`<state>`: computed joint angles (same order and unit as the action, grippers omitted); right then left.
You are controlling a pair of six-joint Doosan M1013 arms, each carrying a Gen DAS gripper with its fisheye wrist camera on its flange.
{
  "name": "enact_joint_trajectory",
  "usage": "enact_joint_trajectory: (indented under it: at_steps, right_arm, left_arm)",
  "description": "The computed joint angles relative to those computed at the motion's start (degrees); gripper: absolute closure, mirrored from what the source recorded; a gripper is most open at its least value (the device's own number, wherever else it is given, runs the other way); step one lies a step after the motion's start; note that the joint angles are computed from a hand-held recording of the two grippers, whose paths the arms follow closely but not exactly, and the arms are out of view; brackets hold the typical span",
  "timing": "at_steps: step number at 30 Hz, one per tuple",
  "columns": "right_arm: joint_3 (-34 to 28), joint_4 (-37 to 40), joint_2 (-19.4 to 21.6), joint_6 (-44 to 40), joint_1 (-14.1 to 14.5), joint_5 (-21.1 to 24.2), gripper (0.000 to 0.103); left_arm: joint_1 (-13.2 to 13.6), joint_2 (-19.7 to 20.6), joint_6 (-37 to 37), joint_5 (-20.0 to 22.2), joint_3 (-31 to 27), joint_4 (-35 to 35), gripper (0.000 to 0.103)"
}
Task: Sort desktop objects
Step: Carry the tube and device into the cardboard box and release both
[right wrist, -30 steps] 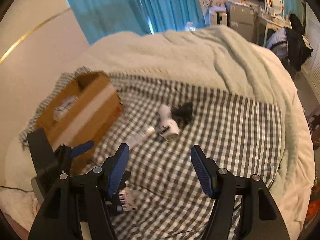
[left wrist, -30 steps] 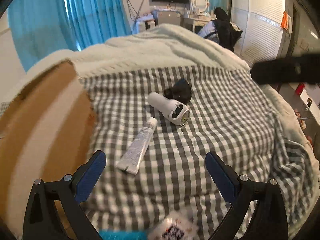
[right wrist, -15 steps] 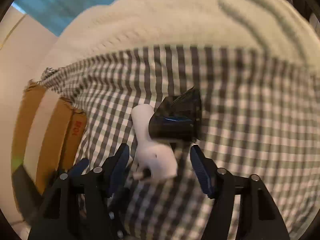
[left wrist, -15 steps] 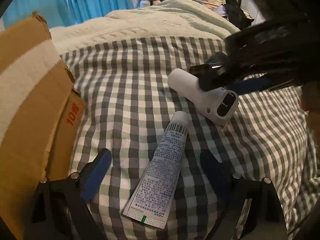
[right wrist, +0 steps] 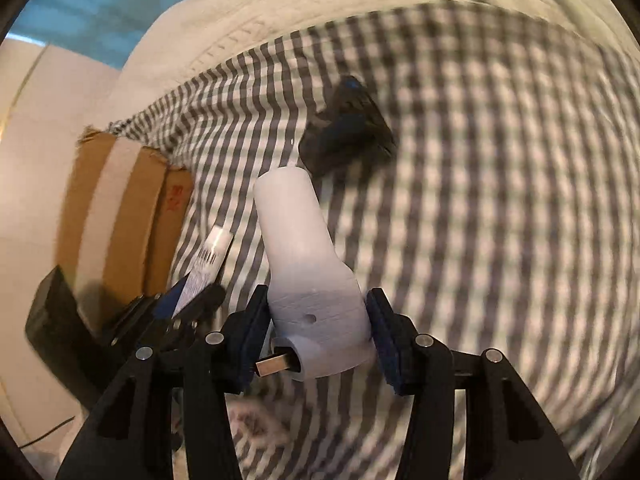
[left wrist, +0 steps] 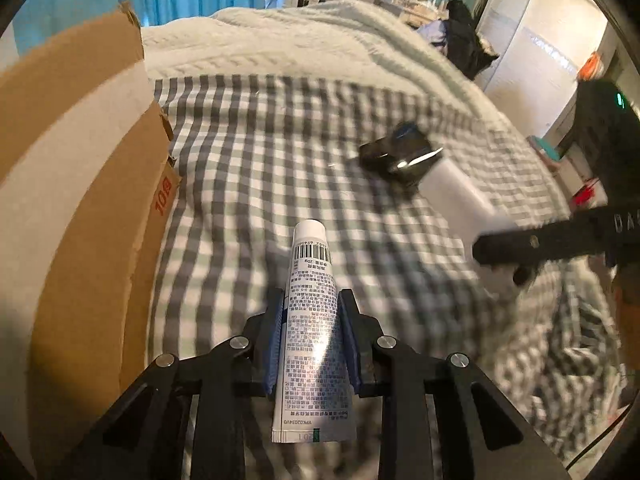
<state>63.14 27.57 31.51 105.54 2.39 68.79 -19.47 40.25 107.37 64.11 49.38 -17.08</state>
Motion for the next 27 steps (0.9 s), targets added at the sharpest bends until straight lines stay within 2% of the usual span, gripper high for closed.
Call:
enact_joint_trajectory:
  at_steps: [4, 8, 10, 12, 14, 16, 20, 22, 23, 24, 25, 27]
  right_arm:
    - [3.9, 3.8, -4.2, 1.5, 0.2, -1.9, 0.054]
    - [1.0, 2.7, -5.7, 0.6, 2.1, -3.0, 0.054]
    - [-2.1, 1.9, -5.8, -1.1, 3.5, -4.0, 0.054]
    - [-5.3, 1.9, -5.3, -2.9, 4.8, -5.0, 0.054]
    - [-10.1, 2.3, -3.6, -4.7, 6.2, -4.8, 0.054]
    - [-15.4, 3.1, -1.1, -6.4, 7.5, -3.6, 0.054]
    - [-24.9, 1.9, 4.4, -8.2, 10.1, -2.0, 0.054]
    - [-26.4, 2.1, 5.7, -9.2, 10.9, -5.0, 0.047]
    - [-26.8, 1.4, 6.0, -9.4, 11.1, -6.0, 0.04]
    - [-26.5, 0.0, 6.0, -9.0, 11.3, -6.9, 0.026]
    - [-25.9, -2.2, 5.6, -8.1, 11.4, -7.9, 0.024]
    - [-24.4, -3.5, 4.6, -8.6, 11.1, -8.2, 0.024]
  left_arm:
    - [-0.4, -3.4, 2.3, -3.8, 2.5, -1.4, 0.077]
    - [0.3, -9.2, 6.7, -14.2, 6.2, -3.2, 0.077]
    - [1.1, -10.7, 5.9, -17.1, 6.7, -2.5, 0.077]
    - [2.3, -11.8, 2.2, -19.2, 6.4, 0.2, 0.076]
    - [3.0, -11.9, -3.6, -20.1, 5.6, 6.2, 0.076]
    - [3.5, -11.5, -11.5, -20.8, 4.9, 15.9, 0.076]
    - [5.2, -9.7, -20.2, -17.4, 2.9, 22.4, 0.076]
    - [5.2, -9.0, -24.4, -16.2, 2.4, 26.4, 0.069]
    - [5.1, -8.8, -26.3, -15.1, 2.2, 28.5, 0.046]
    - [5.0, -8.4, -28.6, -14.0, 1.9, 30.9, 0.018]
    - [4.8, -8.5, -30.2, -14.0, 2.3, 32.6, 0.011]
    - [5.2, -10.1, -30.5, -16.8, 5.1, 33.3, 0.009]
